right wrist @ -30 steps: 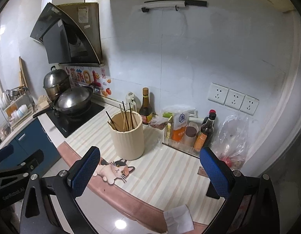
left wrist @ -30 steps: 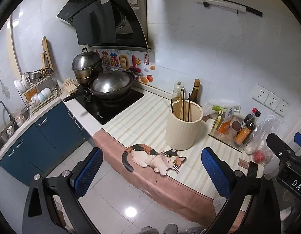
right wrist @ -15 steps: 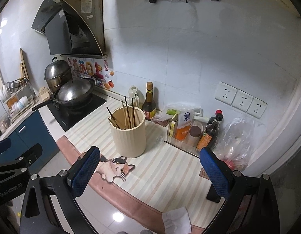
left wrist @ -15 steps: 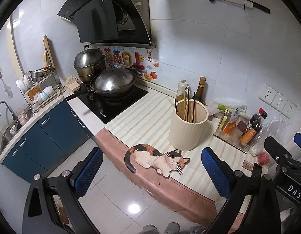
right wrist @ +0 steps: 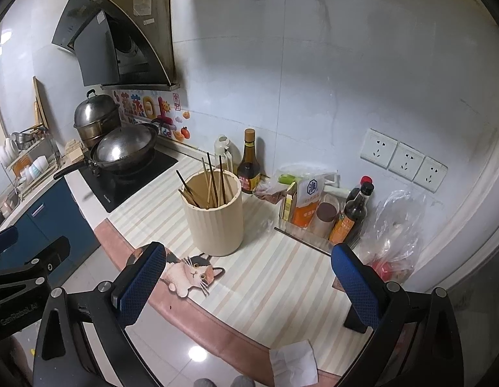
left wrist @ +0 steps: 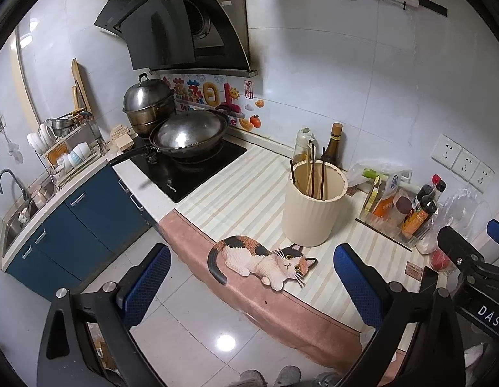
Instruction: Organize utensils
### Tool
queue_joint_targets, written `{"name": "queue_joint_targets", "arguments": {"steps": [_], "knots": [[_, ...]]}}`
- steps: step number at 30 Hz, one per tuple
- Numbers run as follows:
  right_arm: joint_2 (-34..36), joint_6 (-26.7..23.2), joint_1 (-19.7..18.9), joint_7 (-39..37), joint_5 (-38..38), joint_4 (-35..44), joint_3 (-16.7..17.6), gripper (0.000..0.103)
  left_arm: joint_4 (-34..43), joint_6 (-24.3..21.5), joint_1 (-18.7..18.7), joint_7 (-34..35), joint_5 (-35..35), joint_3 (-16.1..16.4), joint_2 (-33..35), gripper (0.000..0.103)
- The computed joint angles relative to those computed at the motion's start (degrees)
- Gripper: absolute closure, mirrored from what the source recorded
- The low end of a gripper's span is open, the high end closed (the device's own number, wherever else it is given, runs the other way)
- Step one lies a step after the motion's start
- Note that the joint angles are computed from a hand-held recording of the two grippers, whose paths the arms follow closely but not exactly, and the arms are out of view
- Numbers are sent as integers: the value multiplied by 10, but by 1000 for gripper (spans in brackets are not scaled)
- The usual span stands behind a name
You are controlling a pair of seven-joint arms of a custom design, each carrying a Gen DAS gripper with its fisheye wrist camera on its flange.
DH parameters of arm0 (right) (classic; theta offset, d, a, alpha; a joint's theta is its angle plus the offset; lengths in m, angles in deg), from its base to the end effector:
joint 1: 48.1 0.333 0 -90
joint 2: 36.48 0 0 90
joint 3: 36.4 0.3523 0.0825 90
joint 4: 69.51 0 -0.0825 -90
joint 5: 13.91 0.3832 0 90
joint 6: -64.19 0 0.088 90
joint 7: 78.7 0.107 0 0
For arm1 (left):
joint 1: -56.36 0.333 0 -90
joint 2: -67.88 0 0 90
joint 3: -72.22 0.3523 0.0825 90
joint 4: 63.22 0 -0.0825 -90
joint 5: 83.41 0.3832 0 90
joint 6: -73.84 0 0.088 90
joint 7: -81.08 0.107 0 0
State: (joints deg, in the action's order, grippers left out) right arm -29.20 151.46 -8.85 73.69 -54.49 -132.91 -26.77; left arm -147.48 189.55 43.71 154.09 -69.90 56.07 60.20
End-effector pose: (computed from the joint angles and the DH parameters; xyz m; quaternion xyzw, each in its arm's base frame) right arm 0.4350 0.3714 0.8238 -0.5227 0.7741 -0.2999 0.1939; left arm 0.4594 -0.2568 0.8339 -0.5753 0.7364 -0.2547 0.2488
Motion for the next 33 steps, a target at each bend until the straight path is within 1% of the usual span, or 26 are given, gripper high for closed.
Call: {"name": "queue_joint_targets", "arguments": {"steps": [10,33], "knots": [[-19,12,-9,8,10,-32,8,0,-2,-1,-1,0,-1,-1,-2,0],[-18,12,-12,8,10,-30,11,0,-5,1,-1,2,-2,-1,-3,0]]}}
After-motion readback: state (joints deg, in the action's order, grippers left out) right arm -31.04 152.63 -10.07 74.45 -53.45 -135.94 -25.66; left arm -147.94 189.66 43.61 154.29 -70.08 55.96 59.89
